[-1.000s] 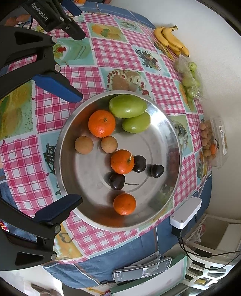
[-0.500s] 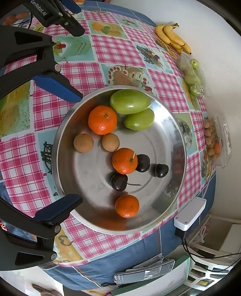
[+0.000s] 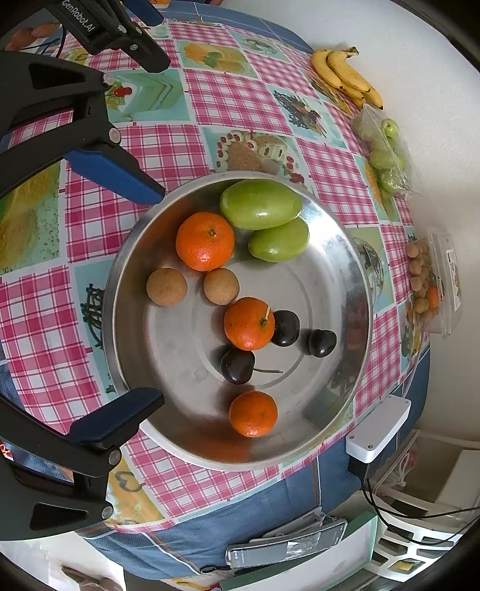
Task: Organize fruits
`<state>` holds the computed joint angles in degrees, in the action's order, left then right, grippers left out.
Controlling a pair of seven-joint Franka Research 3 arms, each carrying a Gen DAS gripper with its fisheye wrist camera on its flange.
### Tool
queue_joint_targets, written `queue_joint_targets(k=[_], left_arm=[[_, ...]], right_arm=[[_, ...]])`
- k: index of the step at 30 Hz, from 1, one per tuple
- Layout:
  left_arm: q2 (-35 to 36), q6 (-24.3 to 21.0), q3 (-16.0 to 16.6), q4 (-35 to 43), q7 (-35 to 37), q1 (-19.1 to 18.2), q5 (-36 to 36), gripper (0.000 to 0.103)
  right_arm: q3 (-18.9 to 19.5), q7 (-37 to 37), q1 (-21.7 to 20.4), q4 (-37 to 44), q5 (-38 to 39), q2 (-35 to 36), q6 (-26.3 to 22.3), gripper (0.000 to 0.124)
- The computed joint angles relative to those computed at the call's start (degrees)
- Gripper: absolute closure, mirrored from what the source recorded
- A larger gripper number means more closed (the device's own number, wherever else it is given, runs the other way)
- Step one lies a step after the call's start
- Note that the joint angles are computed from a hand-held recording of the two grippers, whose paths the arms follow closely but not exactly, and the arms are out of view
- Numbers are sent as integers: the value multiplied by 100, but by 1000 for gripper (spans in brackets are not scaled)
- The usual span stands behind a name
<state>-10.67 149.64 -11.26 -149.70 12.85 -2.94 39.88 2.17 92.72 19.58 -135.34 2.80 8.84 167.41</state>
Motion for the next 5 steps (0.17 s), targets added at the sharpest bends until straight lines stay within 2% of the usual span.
queue_joint_targets(k=[5], left_arm=[[-115,56,-53,-46,-290,54,340,0]], right_arm=[[-8,26,12,-1,-12,3,3,25]])
